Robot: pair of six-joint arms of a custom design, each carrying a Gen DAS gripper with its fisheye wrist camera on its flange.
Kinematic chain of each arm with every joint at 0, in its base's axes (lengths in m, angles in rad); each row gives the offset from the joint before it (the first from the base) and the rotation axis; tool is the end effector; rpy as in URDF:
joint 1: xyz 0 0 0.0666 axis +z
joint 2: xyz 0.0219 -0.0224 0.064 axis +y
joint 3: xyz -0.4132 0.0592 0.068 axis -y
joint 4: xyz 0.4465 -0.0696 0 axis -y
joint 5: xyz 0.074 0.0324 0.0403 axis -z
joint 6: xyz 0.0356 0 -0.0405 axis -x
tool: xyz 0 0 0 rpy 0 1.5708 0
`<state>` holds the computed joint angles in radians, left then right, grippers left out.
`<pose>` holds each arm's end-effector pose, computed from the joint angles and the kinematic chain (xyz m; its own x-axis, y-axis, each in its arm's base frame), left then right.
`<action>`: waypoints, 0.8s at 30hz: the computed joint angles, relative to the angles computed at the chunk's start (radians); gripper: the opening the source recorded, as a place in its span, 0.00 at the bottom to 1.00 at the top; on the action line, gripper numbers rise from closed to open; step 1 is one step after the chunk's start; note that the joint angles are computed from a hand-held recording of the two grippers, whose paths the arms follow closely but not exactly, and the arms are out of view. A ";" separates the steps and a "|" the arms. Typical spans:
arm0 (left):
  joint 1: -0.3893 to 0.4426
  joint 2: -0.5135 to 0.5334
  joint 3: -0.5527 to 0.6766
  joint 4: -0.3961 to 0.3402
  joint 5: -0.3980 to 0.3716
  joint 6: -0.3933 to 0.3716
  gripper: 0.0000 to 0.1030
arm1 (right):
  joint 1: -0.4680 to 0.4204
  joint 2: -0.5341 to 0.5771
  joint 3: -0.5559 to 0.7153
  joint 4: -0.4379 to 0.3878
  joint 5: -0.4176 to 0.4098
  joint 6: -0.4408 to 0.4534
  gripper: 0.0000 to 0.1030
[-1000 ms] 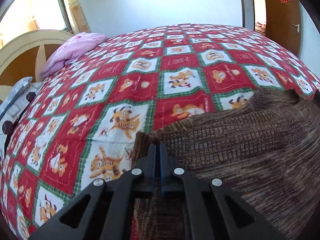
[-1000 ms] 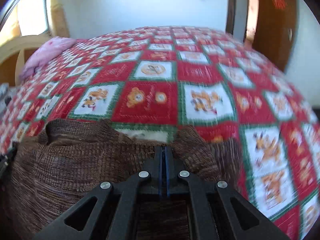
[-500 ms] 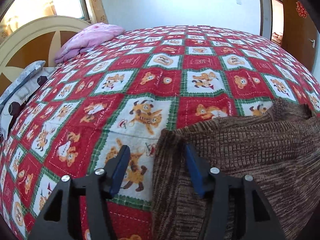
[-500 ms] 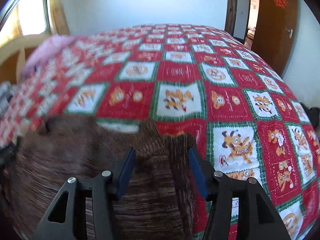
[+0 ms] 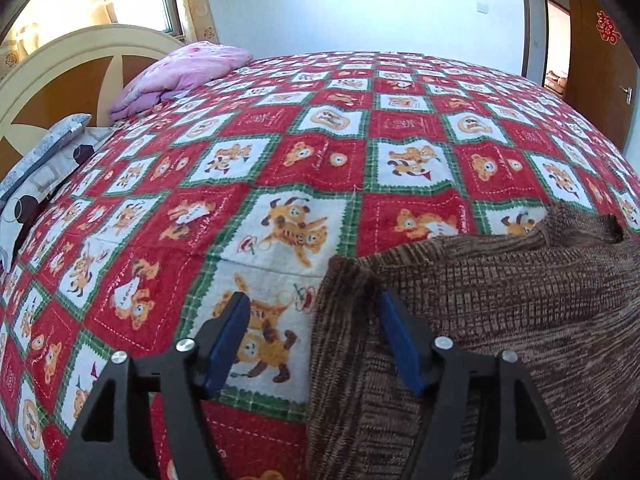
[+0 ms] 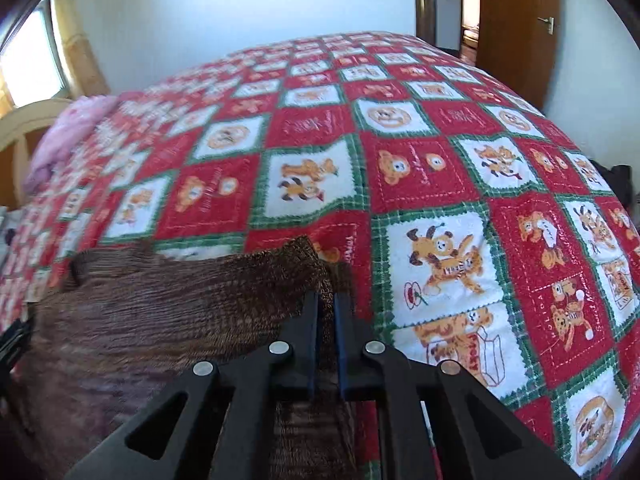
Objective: Fold small clothes
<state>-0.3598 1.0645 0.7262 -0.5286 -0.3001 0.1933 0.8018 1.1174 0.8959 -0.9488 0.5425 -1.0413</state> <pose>0.3517 -0.1215 0.2943 -0.7304 0.0787 -0.6784 0.0173 0.9952 0.0968 0.2765 0.2587 0.3374 -0.7338 0.3046 -0.6072 0.3125 0.9450 0.0964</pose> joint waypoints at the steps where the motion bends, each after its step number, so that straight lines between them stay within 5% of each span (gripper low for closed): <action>1: 0.008 -0.003 0.000 0.000 0.020 0.001 0.75 | 0.014 -0.029 -0.004 -0.023 0.005 -0.024 0.34; 3: 0.045 -0.028 -0.005 -0.012 0.122 0.016 0.75 | 0.044 -0.111 -0.039 0.001 0.005 -0.054 0.40; 7: 0.074 -0.144 -0.050 -0.060 0.196 0.036 0.75 | 0.178 -0.223 -0.080 -0.067 0.009 -0.156 0.40; 10: 0.047 -0.280 -0.108 -0.102 0.184 0.004 0.79 | 0.316 -0.226 -0.094 -0.140 0.002 -0.220 0.40; 14: -0.025 -0.423 -0.161 -0.182 0.169 -0.008 0.84 | 0.395 -0.196 -0.119 -0.156 -0.030 -0.289 0.39; 18: -0.140 -0.482 -0.191 -0.261 0.122 -0.001 0.84 | 0.436 -0.192 -0.130 -0.147 0.006 -0.323 0.08; 21: -0.192 -0.500 -0.209 -0.272 0.085 0.009 0.64 | 0.474 -0.159 -0.092 -0.197 0.039 -0.331 0.07; 22: -0.200 -0.491 -0.212 -0.276 0.087 0.003 0.47 | 0.489 -0.150 -0.080 -0.215 0.048 -0.338 0.06; 24: -0.215 -0.502 -0.224 -0.262 0.089 0.000 0.33 | 0.509 -0.144 -0.067 -0.243 0.053 -0.355 0.06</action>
